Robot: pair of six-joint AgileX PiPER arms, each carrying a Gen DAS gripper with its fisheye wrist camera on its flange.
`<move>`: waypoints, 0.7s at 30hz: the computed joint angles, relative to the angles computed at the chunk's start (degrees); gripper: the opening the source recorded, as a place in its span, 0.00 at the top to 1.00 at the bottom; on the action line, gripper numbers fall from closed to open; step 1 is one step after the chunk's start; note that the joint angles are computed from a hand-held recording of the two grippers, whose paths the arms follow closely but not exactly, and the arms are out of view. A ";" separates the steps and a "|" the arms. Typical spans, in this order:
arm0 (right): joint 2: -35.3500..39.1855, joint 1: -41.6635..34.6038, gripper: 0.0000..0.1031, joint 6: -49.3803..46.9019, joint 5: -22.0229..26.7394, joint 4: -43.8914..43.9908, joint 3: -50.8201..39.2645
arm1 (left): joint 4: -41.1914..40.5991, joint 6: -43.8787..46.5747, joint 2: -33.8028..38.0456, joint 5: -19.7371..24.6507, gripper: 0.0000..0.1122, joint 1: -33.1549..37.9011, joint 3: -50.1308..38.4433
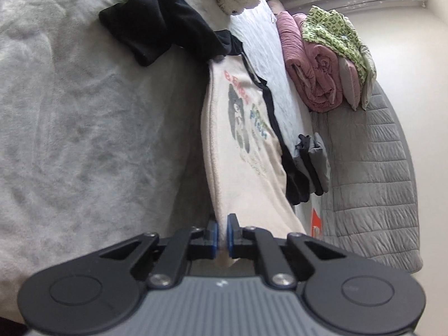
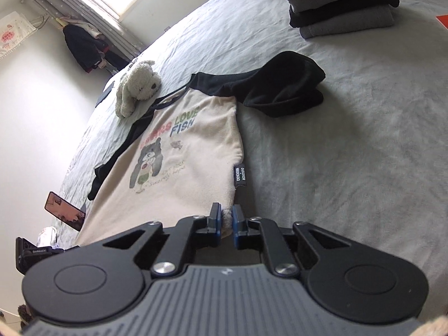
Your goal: Fold clothes
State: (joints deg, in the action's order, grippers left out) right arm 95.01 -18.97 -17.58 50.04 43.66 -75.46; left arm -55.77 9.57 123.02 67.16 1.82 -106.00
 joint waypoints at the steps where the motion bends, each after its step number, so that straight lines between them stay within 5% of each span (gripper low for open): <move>1: 0.16 0.30 0.89 0.46 0.05 -1.00 0.22 | 1.41 -0.32 0.30 -0.27 0.94 -0.12 0.11; 9: 4.48 4.32 0.89 3.82 -4.20 -8.63 2.62 | -2.68 8.01 3.35 -5.39 0.94 0.20 7.31; 13: 3.92 0.79 0.86 -8.60 -8.40 5.61 9.37 | -8.19 14.66 3.19 -5.32 0.88 1.62 10.38; 16: 2.79 -1.03 0.77 -11.89 -8.09 10.50 11.26 | -9.29 17.54 1.37 -7.31 0.82 1.22 12.78; 19: 0.38 0.19 0.58 -12.31 -12.97 9.35 12.62 | -9.26 19.27 -0.01 -10.19 0.73 -0.09 13.67; 21: 1.05 0.86 0.58 -12.31 -12.79 8.82 12.09 | -8.33 19.68 -0.08 -11.88 0.73 -0.98 13.17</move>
